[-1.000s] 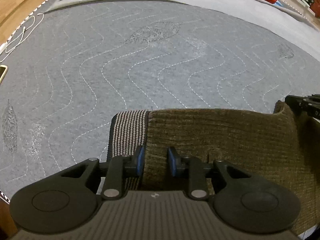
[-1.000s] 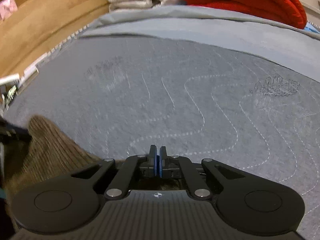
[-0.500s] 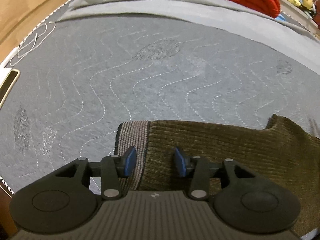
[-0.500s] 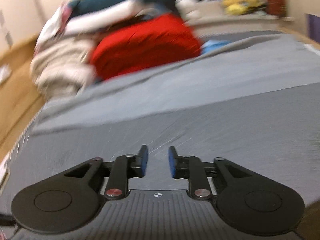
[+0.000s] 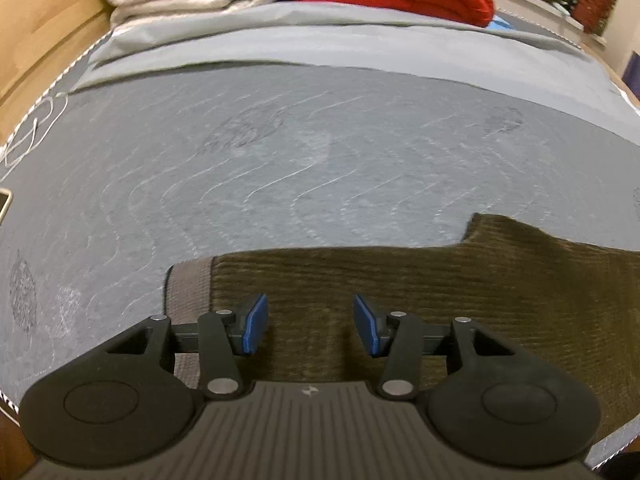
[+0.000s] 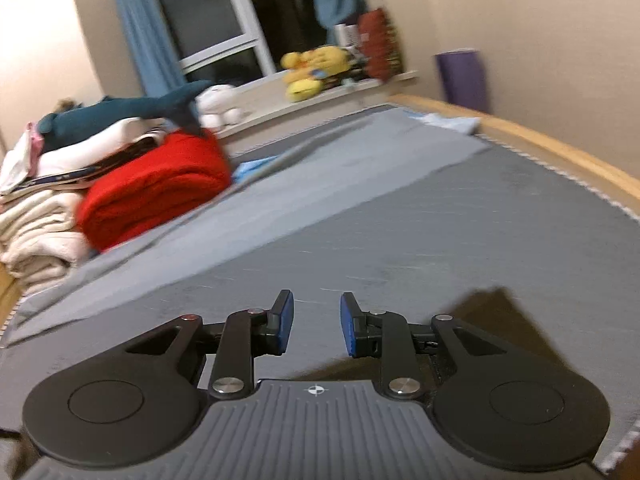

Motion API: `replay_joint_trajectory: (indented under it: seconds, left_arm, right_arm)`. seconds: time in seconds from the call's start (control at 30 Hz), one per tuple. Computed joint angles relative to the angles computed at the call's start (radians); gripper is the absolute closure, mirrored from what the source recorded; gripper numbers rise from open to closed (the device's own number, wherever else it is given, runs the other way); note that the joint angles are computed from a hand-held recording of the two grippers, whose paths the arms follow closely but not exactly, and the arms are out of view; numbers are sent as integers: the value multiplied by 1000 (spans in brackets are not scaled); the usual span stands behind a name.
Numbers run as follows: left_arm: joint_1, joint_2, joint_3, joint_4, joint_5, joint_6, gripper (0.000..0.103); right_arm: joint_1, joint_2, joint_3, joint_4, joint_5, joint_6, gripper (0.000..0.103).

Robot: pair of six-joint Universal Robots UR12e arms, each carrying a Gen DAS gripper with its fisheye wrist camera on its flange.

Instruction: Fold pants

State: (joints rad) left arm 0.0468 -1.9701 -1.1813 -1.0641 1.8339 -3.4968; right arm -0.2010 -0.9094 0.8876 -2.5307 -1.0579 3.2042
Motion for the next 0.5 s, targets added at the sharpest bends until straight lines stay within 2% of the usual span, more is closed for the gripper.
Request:
replay_joint_trajectory:
  seconds: [0.1,0.17,0.23,0.33,0.4,0.5]
  left_arm:
    - [-26,-19,28,10,39,30,50]
    - [-48,-37,63,-4,77,60,50]
    - [-70,-42,82,28,89,85,50]
    - [-106,-46,100,94,42,105,47]
    - [-132,-48,97,130,4,96,41]
    - [-165,-66,105,125,-117,69,41]
  right_arm:
    - [-41,-37,93,-48,-31,-28,76]
    - [-62,-46,119,-22,-53,-48,76]
    - [-79,-48,131,-8,-56,-29,76]
    - [-101,-53,153,16,-115,4,76]
    - [-109,-49,153,35,-147,62,76]
    - [-129,-39,144,88,-157,167,76]
